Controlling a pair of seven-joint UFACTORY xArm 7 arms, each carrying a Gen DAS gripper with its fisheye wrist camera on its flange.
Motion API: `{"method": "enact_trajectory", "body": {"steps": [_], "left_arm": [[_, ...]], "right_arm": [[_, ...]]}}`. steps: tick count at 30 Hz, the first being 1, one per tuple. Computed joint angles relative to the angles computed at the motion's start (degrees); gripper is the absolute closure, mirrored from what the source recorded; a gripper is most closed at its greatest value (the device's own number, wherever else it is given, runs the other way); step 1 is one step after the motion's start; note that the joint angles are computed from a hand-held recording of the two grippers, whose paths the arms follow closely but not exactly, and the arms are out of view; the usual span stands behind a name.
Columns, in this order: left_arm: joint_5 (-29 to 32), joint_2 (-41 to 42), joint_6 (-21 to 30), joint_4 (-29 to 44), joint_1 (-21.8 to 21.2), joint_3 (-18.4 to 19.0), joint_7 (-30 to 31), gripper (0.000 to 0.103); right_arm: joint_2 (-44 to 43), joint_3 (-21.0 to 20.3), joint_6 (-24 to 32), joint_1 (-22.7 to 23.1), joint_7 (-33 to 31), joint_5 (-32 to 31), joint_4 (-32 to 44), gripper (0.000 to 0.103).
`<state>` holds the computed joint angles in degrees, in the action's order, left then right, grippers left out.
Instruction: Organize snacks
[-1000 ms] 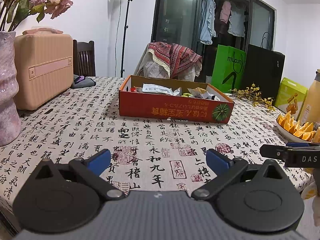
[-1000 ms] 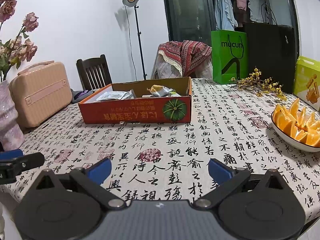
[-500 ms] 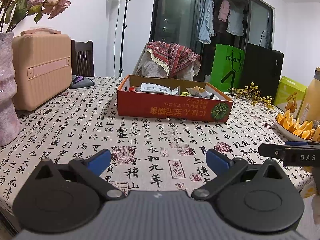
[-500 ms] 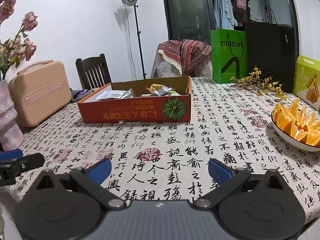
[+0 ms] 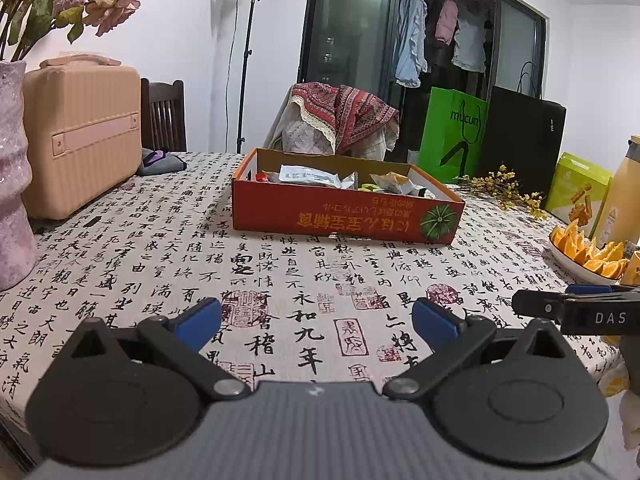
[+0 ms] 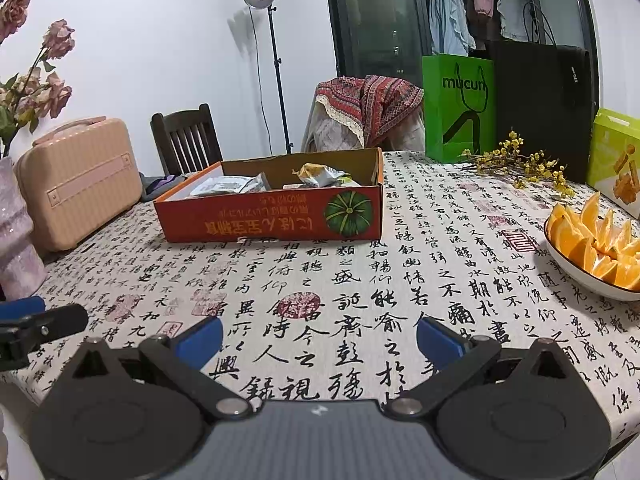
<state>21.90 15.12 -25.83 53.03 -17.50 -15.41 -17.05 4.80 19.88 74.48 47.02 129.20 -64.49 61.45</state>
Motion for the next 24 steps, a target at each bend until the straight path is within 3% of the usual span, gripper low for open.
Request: {"method": "enact_trajectory", "body": {"steps": [15, 24], "left_arm": [[2.20, 0.11, -0.22, 0.25, 1.13, -0.81, -1.95, 0.000], [-0.47, 0.29, -2.37, -0.05, -0.74, 0.74, 0.03, 0.000]], "right_arm": [[0.06, -0.06, -0.29, -0.07, 0.35, 0.05, -0.28, 0.000], [0.04, -0.11, -0.63, -0.19, 0.45, 0.37, -0.60, 0.000]]}}
